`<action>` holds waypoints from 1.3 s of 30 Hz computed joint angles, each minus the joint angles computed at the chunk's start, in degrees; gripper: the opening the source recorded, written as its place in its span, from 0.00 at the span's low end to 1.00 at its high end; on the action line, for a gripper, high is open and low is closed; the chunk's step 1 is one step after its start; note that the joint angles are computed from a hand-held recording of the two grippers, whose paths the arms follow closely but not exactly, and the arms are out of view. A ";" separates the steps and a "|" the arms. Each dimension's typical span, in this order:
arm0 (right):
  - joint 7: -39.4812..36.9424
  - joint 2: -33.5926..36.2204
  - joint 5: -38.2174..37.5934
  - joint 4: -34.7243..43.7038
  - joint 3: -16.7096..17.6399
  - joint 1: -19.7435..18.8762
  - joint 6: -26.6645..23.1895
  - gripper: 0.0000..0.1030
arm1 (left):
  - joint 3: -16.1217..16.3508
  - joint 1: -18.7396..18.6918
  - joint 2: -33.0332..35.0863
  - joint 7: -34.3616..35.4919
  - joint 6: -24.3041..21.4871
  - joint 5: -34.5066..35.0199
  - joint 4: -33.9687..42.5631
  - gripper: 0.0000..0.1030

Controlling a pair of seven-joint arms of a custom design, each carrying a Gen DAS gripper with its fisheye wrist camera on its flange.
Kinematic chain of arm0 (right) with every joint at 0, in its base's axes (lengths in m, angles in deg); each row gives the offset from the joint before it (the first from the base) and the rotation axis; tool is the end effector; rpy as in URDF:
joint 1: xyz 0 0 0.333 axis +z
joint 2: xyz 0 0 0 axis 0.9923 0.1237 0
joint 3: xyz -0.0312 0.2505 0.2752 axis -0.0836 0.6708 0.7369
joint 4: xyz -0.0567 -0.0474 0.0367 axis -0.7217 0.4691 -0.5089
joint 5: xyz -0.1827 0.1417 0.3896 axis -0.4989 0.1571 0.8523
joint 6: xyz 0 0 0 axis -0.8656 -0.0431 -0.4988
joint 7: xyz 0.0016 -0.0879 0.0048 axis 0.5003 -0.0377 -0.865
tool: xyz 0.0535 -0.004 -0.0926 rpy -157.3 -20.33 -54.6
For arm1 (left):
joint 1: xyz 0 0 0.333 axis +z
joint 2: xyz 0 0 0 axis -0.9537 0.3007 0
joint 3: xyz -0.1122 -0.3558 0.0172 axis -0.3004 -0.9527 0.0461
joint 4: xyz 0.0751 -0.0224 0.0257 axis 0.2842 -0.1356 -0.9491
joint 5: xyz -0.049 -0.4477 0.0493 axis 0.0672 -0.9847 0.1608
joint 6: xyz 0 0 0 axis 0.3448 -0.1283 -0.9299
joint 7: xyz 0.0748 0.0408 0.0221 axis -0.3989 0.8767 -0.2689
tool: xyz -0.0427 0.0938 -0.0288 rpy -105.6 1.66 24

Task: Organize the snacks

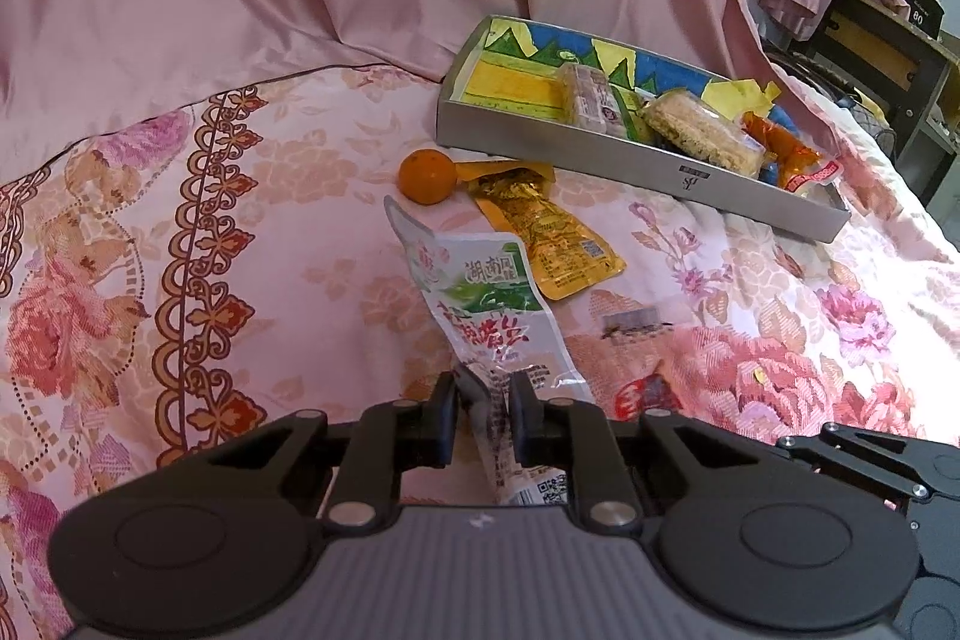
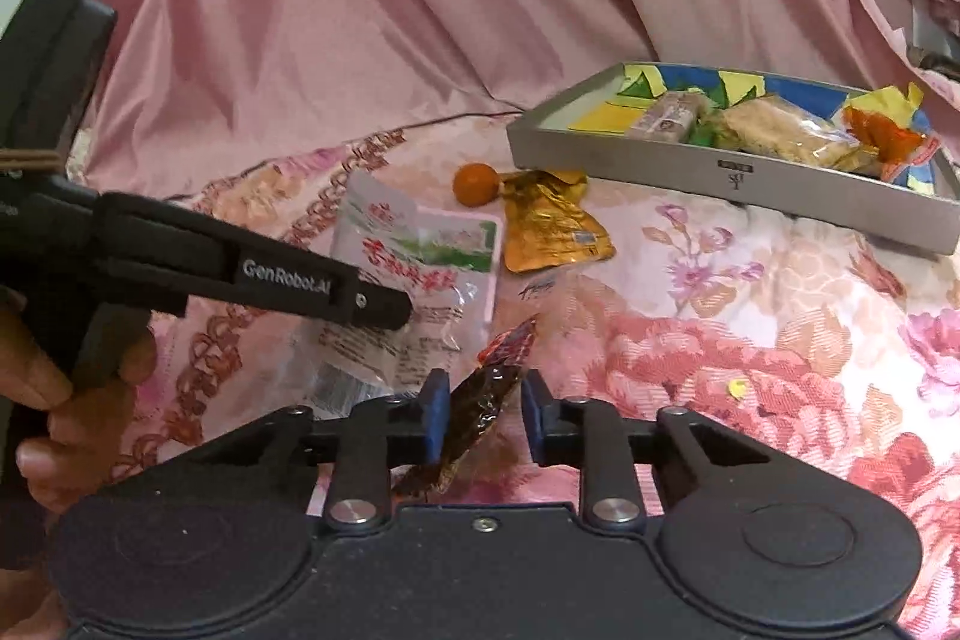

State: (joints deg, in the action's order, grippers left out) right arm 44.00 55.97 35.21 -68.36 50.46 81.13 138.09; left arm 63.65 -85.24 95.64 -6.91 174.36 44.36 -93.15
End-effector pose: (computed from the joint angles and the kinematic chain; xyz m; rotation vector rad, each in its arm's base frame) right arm 0.7040 0.0175 0.4405 -2.0153 0.9126 -0.1229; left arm 0.6240 -0.2591 0.4555 -2.1211 1.4428 -0.7151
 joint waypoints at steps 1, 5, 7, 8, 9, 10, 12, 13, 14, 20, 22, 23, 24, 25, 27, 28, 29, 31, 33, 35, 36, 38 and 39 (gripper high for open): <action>0.54 0.31 0.33 0.42 -0.01 -0.28 -1.17 0.22 | 0.00 0.00 0.00 0.00 0.04 -0.03 -0.01 0.18; -0.09 0.64 0.88 0.60 0.21 -0.33 -1.24 0.20 | 0.04 0.02 0.01 0.10 0.12 -0.04 -0.06 0.18; -1.48 0.36 1.66 0.17 0.34 -0.35 -0.82 0.19 | 0.07 -0.04 -0.04 -0.16 0.15 0.20 -0.09 0.18; -2.53 0.12 2.25 -0.08 0.42 -0.35 -0.53 0.19 | 0.10 -0.07 -0.04 -0.44 0.19 0.39 -0.06 0.18; -3.92 -0.18 2.98 -0.47 0.48 -0.33 -0.06 0.19 | 0.16 -0.12 -0.07 -0.86 0.19 0.75 -0.01 0.18; -5.36 -0.43 3.68 -0.81 0.52 -0.24 0.56 0.19 | 0.20 -0.16 -0.08 -1.14 0.11 1.06 0.11 0.17; -7.33 -0.82 4.64 -1.26 0.46 -0.07 1.27 0.18 | 0.23 -0.13 -0.03 -1.35 0.00 1.39 0.47 0.17; -7.91 -0.92 5.00 -1.36 0.38 -0.02 1.45 0.18 | 0.25 -0.13 -0.03 -1.47 -0.11 1.61 0.65 0.16; -8.54 -1.02 5.45 -1.48 0.32 0.06 1.82 0.18 | 0.24 -0.13 -0.01 -1.41 -0.30 1.72 0.84 0.16; -11.53 -1.12 7.68 -1.47 0.16 0.49 4.38 0.17 | 0.20 -0.12 -0.03 -1.43 -1.43 2.26 1.62 0.15; -11.84 -1.06 7.88 -1.45 0.16 0.65 5.22 0.17 | 0.21 -0.02 -0.15 -1.77 -1.42 2.20 1.58 0.15; -12.06 -1.01 8.09 -1.41 0.17 0.68 5.57 0.17 | 0.21 0.09 -0.23 -1.89 -1.22 1.98 1.51 0.15; -12.40 -1.04 8.39 -1.45 0.21 0.69 5.91 0.17 | 0.17 0.31 -0.30 -1.63 -0.64 1.47 1.41 0.15; -12.84 -1.02 8.79 -1.43 0.25 0.71 6.30 0.17 | 0.16 0.48 -0.36 -1.30 -0.05 1.12 1.32 0.15; -13.78 -0.92 9.66 -1.30 0.33 0.71 6.95 0.17 | 0.23 0.61 -0.40 -0.92 0.41 1.21 1.41 0.15; -14.07 -0.86 10.04 -1.21 0.35 0.70 7.21 0.17 | 0.25 0.64 -0.41 -0.82 0.43 1.18 1.48 0.15; -14.30 -0.84 10.41 -1.20 0.37 0.70 7.50 0.17 | 0.28 0.67 -0.40 -0.93 0.46 1.10 1.58 0.15; -14.29 -0.58 10.85 -0.84 0.38 0.71 8.03 0.17 | 0.40 0.72 -0.36 -1.43 0.64 1.15 1.77 0.15; -13.97 -0.33 11.21 -0.40 0.40 0.65 8.40 0.17 | 0.51 0.68 -0.35 -2.00 0.69 1.64 2.05 0.15; -14.25 -0.20 11.91 -0.14 0.50 0.56 8.88 0.17 | 0.57 0.69 -0.27 -2.35 0.97 2.01 2.44 0.15; -14.53 -0.13 12.35 0.00 0.56 0.52 9.14 0.17 | 0.60 0.69 -0.21 -2.46 1.11 2.20 2.67 0.15; -15.32 0.07 13.88 0.38 0.70 0.35 9.69 0.17 | 0.78 0.60 0.12 -3.18 1.49 3.18 3.52 0.15; -16.07 0.22 15.20 0.67 0.80 0.25 10.20 0.16 | 0.92 0.61 0.35 -3.60 1.87 3.62 3.97 0.15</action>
